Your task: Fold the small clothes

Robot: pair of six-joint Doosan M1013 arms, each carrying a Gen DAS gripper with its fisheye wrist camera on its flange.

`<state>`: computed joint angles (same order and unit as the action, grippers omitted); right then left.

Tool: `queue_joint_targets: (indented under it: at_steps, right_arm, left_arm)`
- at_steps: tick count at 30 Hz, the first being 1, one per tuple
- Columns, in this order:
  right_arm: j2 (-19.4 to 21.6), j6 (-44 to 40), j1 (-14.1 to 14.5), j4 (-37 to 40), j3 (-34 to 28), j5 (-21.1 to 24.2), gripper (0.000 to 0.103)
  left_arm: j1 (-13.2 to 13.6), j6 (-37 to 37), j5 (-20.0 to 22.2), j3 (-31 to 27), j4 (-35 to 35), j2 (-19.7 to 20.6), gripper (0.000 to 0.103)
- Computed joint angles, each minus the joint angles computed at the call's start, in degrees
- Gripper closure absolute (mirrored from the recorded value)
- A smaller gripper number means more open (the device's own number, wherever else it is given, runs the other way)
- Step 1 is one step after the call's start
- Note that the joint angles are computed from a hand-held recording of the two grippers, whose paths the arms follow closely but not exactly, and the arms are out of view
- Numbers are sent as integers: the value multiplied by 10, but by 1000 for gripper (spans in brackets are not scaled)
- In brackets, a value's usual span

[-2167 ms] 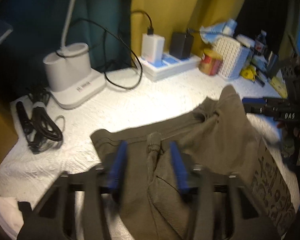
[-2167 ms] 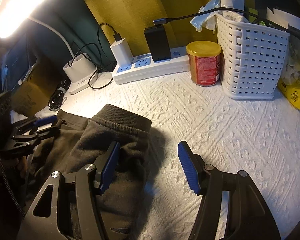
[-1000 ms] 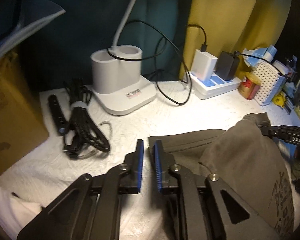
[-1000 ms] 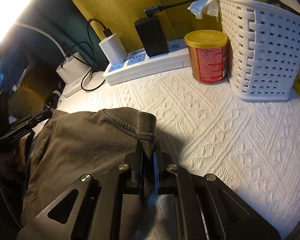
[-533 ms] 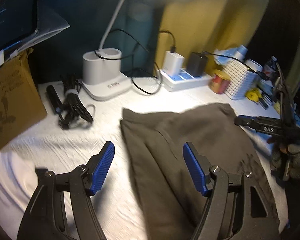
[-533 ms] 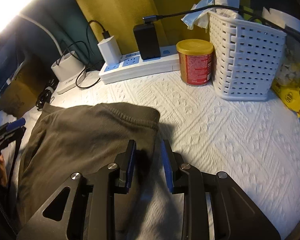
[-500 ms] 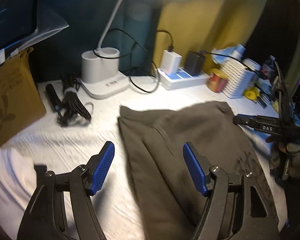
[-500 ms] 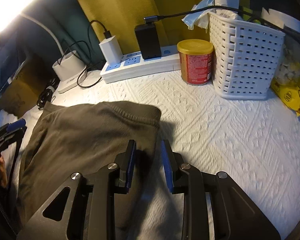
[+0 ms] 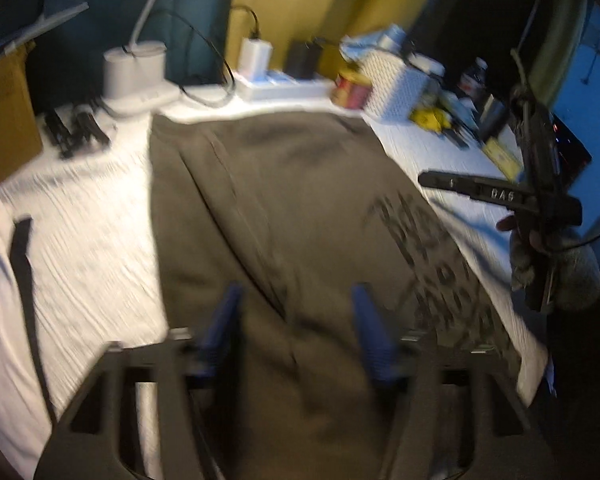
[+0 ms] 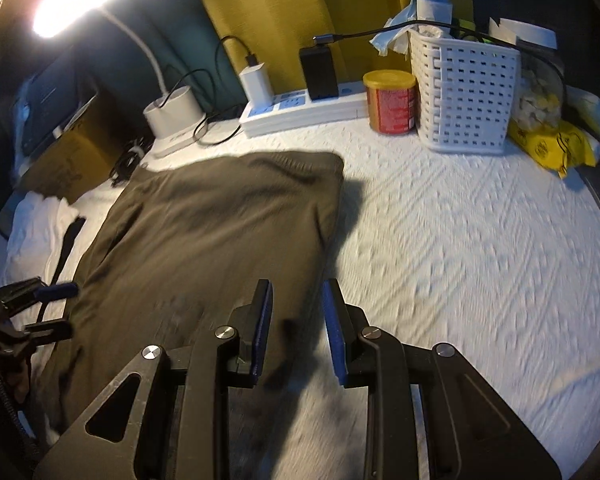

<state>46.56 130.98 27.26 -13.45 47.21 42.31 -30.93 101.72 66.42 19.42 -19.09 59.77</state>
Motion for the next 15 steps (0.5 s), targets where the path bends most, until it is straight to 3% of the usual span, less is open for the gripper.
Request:
queue_joint_targets:
  at_steps: [2,3,6,11,15]
  right_arm:
    - [-9,3,5,0,18,-7,75]
    - [-13,3,8,0,25,-10,75]
    - [-24,25,19,-26,45,-17,75]
    - [-33,27,34,-41,58,-15,75]
    - [-36,28,42,-44,66,-13,75]
  left_arm:
    - [0,7,-9,31,-6,-12,96]
    - [1,11,-23,53,-7,-23,99]
    - [3,12,-69,106,-15,-51,100]
    - [1,8,-63,106,4,-54,99]
    - [3,-9,-91,144,-13,-75,98]
